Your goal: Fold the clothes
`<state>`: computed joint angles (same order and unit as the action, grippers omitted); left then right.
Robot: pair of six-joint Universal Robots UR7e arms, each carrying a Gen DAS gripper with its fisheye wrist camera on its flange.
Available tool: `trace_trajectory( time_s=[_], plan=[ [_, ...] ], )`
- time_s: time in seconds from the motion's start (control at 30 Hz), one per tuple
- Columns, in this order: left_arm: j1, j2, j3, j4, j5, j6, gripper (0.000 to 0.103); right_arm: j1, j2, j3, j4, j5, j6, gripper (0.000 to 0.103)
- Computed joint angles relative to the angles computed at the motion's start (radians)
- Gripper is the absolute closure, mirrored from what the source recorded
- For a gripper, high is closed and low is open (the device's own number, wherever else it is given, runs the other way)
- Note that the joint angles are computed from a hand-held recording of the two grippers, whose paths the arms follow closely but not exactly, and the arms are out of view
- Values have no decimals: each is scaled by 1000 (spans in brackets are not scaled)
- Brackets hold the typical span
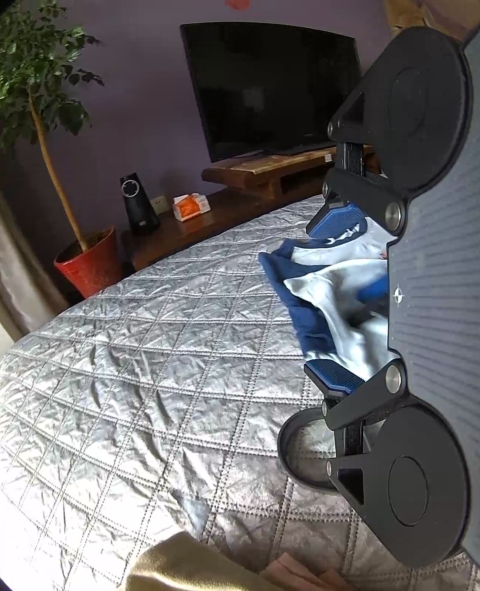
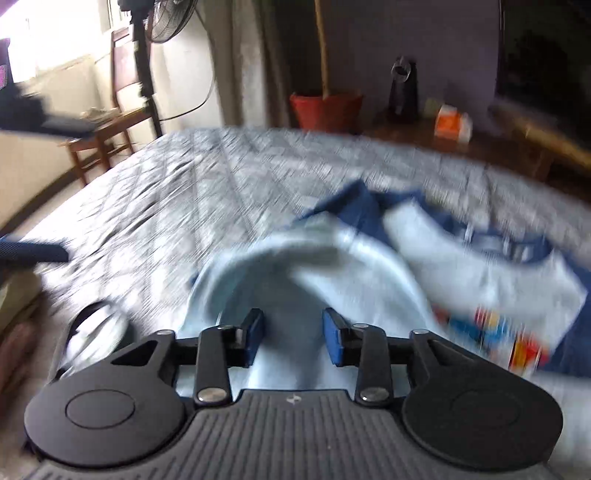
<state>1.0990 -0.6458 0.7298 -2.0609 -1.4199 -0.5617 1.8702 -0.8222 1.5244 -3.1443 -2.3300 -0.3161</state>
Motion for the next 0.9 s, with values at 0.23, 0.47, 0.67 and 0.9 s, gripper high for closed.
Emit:
trace_trajectory(
  time_s=[0.23, 0.47, 0.67, 0.9],
  plan=[
    [-4, 1, 1, 17, -13, 15, 26, 22, -146, 191, -64, 27, 33, 55],
    [-19, 1, 17, 40, -2, 60, 25, 2, -329, 398, -13, -96, 316, 55],
    [-29, 5, 24, 48, 6, 83, 25, -33, -218, 262, -254, -216, 46, 51],
    [-30, 13, 17, 50, -2, 87, 25, -65, -252, 224, -364, -195, 15, 48]
  ],
)
